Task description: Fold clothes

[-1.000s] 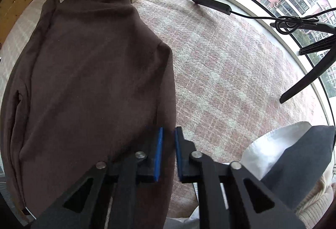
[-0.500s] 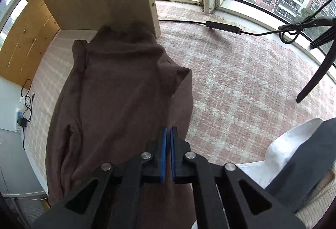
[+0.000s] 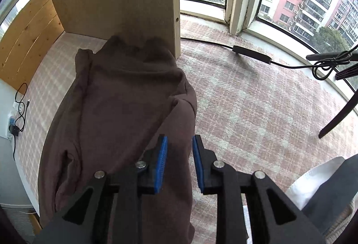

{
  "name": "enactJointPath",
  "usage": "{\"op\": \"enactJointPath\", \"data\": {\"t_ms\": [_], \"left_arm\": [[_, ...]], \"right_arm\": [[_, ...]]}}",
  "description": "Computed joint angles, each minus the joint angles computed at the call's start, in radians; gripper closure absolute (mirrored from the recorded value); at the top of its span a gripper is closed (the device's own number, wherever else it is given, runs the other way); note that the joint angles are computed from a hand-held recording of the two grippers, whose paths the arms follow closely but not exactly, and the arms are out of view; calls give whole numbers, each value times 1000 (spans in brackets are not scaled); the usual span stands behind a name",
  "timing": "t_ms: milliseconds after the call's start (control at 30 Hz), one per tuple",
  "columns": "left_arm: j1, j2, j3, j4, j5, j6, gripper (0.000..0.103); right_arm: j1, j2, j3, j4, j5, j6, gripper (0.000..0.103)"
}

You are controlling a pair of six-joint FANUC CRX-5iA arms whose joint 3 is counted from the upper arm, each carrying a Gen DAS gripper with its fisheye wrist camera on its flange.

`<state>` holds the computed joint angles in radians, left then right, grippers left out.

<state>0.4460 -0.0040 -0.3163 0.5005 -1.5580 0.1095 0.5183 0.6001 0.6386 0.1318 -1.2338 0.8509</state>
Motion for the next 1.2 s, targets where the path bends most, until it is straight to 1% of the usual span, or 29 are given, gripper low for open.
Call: {"op": "enactJointPath", "data": {"t_ms": [33, 67, 100, 133, 167, 200, 233, 267, 300, 333, 367, 400, 467, 500, 533, 600, 633, 667, 700, 733, 767, 833, 867, 933, 967, 1000, 1033, 1133, 1200], "left_arm": [[4, 22, 16, 1, -26, 31, 100], [8, 44, 36, -9, -48, 71, 97], [8, 53, 52, -36, -41, 111, 95], [13, 37, 49, -48, -6, 118, 95], [17, 21, 45, -60, 30, 124, 93], [21, 7, 42, -71, 62, 131, 92], [25, 8, 53, -81, 52, 127, 88], [29, 6, 55, -73, 36, 105, 85], [33, 5, 57, -65, 19, 83, 82], [35, 3, 59, -59, 5, 63, 72], [28, 0, 57, -64, 5, 51, 65], [20, -2, 56, -71, 3, 41, 64], [-12, 16, 68, -110, -20, 36, 62], [-28, 17, 64, -126, -15, 24, 61], [-43, 21, 61, -141, -12, 14, 61], [-64, 59, 88, -180, -71, 19, 73], [-74, 81, 104, -196, -105, 23, 89], [-68, 118, 137, -187, -175, 48, 89], [-48, 136, 158, -168, -214, 59, 88], [-28, 142, 167, -149, -231, 68, 84], [-18, 122, 174, -162, -197, 58, 74], [-1, 70, 158, -167, -117, 39, 69], [4, 47, 147, -163, -85, 32, 69], [13, 1, 122, -153, -22, 15, 69], [9, -17, 101, -131, -22, -9, 65], [2, -35, 80, -108, -22, -30, 63], [-23, -56, 52, -86, -9, -32, 60], [-105, -110, -29, -42, 34, -50, 59], [-172, -126, -63, -53, 114, -14, 59]], "right_arm": [[-2, 21, 24, -25, 1, 37, 80], [-2, 53, 57, -39, -21, 76, 80], [6, 105, 110, -11, -81, 77, 80], [14, 138, 126, 25, -104, 75, 80], [14, 136, 125, 39, -95, 36, 79], [14, 110, 83, 58, -45, -10, 79], [16, 63, 26, 57, -1, -45, 78], [18, 16, -27, 57, 39, -81, 76], [20, -29, -76, 58, 78, -116, 76], [24, -83, -124, 23, 112, -107, 76], [40, -133, -171, 1, 119, -106, 76], [58, -182, -212, -19, 122, -108, 76], [121, -266, -300, -25, 98, -100, 76], [146, -299, -346, -39, 95, -110, 75], [171, -330, -391, -54, 93, -122, 74], [223, -388, -472, -84, 88, -148, 72], [233, -400, -496, -112, 96, -151, 72], [247, -397, -511, -92, 92, -168, 72], [262, -393, -523, -71, 86, -184, 73], [277, -388, -535, -48, 79, -203, 73], [289, -387, -545, -17, 68, -232, 72], [278, -413, -567, -11, 93, -271, 72], [269, -427, -574, -9, 104, -290, 73], [256, -433, -561, 25, 85, -313, 73], [249, -425, -544, 54, 69, -307, 73], [243, -415, -526, 83, 54, -298, 72], [225, -401, -502, 87, 51, -274, 73], [161, -350, -414, 78, 48, -186, 72], [125, -277, -328, 90, 24, -122, 72]]}}
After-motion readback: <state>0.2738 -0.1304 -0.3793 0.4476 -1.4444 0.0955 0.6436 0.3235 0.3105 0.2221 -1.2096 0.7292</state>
